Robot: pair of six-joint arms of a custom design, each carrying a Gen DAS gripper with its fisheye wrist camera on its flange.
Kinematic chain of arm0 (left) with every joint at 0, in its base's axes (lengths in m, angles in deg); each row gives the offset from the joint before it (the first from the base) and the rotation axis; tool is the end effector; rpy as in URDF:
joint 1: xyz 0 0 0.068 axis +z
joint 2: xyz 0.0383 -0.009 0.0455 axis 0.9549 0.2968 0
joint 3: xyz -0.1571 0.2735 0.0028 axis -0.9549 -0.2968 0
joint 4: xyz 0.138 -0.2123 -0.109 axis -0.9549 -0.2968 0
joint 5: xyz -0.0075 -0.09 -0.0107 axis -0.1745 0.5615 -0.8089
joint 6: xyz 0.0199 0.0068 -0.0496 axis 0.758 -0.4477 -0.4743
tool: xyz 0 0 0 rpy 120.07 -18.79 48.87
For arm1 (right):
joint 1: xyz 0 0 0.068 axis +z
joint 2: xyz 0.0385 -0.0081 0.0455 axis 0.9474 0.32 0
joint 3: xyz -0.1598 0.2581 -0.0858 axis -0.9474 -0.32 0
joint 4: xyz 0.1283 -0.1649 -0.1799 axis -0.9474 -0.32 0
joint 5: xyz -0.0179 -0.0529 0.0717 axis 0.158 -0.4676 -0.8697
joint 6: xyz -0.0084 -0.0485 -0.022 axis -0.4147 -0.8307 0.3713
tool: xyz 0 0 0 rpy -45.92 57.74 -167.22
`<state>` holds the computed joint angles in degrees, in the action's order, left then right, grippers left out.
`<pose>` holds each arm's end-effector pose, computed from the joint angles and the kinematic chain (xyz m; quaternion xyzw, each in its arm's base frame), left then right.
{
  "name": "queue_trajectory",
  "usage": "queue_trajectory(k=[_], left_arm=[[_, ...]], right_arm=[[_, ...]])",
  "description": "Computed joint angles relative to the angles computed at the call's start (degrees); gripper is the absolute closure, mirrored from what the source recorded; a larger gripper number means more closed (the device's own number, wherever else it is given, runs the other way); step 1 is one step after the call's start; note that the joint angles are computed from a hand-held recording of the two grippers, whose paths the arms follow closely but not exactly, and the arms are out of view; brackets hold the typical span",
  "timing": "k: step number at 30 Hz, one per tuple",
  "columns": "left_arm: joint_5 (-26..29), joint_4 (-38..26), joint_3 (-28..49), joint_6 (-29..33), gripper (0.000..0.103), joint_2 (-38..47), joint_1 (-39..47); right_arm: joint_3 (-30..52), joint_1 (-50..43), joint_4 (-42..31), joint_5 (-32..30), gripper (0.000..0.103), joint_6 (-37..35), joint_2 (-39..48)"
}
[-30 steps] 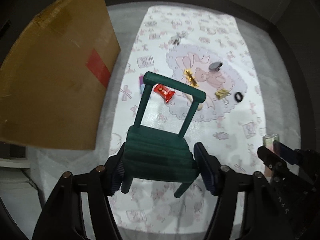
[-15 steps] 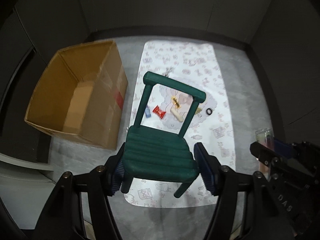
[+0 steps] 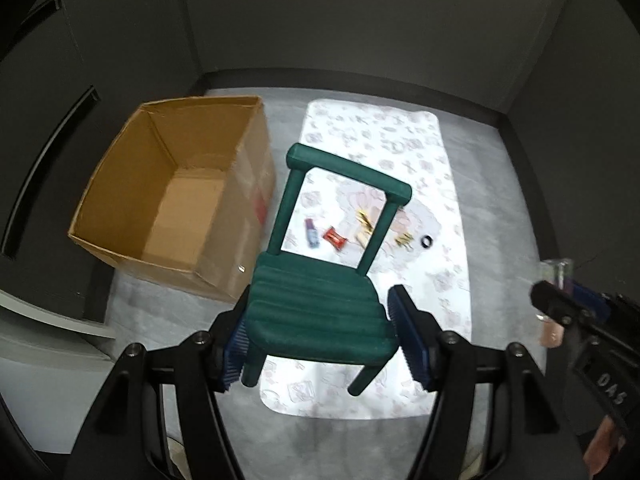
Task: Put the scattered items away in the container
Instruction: 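Lift the green chair and glass jar and carry both over the cardboard box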
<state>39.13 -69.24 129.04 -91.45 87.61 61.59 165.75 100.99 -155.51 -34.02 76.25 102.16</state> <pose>0.3069 -0.0623 0.4024 0.0729 0.9710 -0.0528 0.2215 0.2612 0.1435 0.4204 0.0294 0.9688 0.0686 0.2364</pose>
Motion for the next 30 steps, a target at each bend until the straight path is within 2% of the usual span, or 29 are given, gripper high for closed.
queue_trajectory(k=[10, 16, 24, 30], left_arm=[[2.6, -0.6, 2.9, 1.0, 0.040, 1.3, 4.8], [4.3, -0.3, 3.7, 2.2, 0.040, 2.4, 10.1], [5.4, 1.8, 6.3, 3.8, 0.040, 5.8, 16.5], [5.2, 4.4, 10.1, 4.5, 0.040, 11.0, 20.8]], right_arm=[[1.6, 1.1, 1.4, 0.2, 0.075, 0.9, 2.1], [5.9, 3.4, 0.2, 0.7, 0.075, 1.2, 6.2], [21.6, 6.9, -4.1, 1.5, 0.075, -0.7, 17.6], [42.3, 9.0, -11.2, 1.3, 0.075, -2.3, 31.8]])
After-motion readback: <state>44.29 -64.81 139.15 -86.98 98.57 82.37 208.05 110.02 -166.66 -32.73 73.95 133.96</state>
